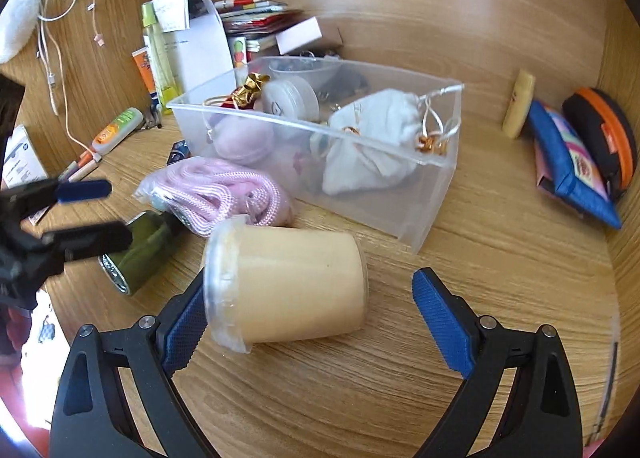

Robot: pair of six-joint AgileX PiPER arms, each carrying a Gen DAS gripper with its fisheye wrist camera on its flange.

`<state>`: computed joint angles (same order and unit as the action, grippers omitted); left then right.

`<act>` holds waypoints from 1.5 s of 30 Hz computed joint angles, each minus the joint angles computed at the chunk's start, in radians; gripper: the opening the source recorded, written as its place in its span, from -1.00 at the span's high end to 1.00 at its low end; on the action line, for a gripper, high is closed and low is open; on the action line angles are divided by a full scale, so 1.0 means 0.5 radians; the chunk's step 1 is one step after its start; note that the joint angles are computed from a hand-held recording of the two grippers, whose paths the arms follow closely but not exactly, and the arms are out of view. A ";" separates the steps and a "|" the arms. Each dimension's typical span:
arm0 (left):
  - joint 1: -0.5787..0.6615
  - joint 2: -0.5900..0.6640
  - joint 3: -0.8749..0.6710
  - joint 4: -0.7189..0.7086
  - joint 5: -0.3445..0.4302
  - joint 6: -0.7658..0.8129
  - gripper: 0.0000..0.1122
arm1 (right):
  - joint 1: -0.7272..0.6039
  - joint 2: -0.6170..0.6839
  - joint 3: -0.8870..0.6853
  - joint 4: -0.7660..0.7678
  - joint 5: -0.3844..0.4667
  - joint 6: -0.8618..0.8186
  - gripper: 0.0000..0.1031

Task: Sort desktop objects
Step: 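Move both tools back toward the remaining items on the desk, then grasp olive-green bottle with left tool while right tool grasps cream jar, then carry green bottle over clear box with left tool while right tool carries jar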

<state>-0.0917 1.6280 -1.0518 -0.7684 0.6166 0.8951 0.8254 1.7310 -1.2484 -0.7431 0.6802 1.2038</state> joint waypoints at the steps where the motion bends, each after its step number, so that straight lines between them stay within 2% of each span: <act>1: -0.010 0.014 0.004 0.007 -0.002 -0.020 -0.76 | -0.011 -0.002 0.010 0.017 -0.030 -0.010 -0.79; 2: -0.018 0.024 0.005 0.024 -0.005 -0.044 -0.76 | -0.020 -0.005 0.024 0.027 -0.065 -0.002 -0.74; 3: -0.033 0.036 0.006 0.050 -0.019 -0.082 -0.76 | -0.036 -0.010 0.038 0.071 -0.107 -0.035 -0.58; 6: -0.072 0.047 0.036 0.082 -0.104 -0.143 -0.76 | -0.074 -0.037 0.098 0.202 -0.249 -0.150 -0.26; 7: -0.078 0.051 0.041 0.081 -0.121 -0.147 -0.76 | -0.076 -0.042 0.109 0.208 -0.278 -0.149 -0.23; 11: -0.089 0.062 0.076 0.033 -0.180 -0.117 -0.76 | -0.049 -0.062 0.154 0.137 -0.291 -0.058 -0.23; 15: -0.128 0.052 0.129 0.040 -0.314 -0.140 -0.73 | -0.008 -0.119 0.218 -0.003 -0.264 0.104 -0.23; 17: -0.139 0.047 0.140 0.034 -0.343 -0.136 -0.51 | -0.001 -0.145 0.240 -0.041 -0.254 0.151 -0.23; 19: -0.146 0.068 0.119 0.061 -0.324 -0.160 -0.40 | -0.003 -0.177 0.276 -0.040 -0.270 0.181 -0.23; 21: -0.170 0.060 0.138 0.095 -0.380 -0.182 -0.35 | 0.006 -0.204 0.313 -0.072 -0.270 0.242 -0.23; 25: -0.174 0.047 0.153 0.096 -0.419 -0.207 0.07 | 0.006 -0.257 0.376 -0.099 -0.284 0.334 -0.23; 28: -0.152 0.050 0.153 0.041 -0.409 -0.168 0.26 | 0.002 -0.290 0.411 -0.107 -0.288 0.383 -0.23; 36: -0.097 -0.011 0.224 -0.063 -0.389 -0.040 0.27 | 0.033 -0.384 0.488 -0.201 -0.277 0.543 -0.23; 45: 0.060 -0.238 0.347 -0.215 -0.316 0.110 0.28 | 0.078 -0.492 0.519 -0.323 -0.205 0.680 -0.23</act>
<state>-0.0617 1.5089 -0.8785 -0.8757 0.4584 0.9502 0.8645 1.4852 -0.9890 -0.9043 0.5777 1.5439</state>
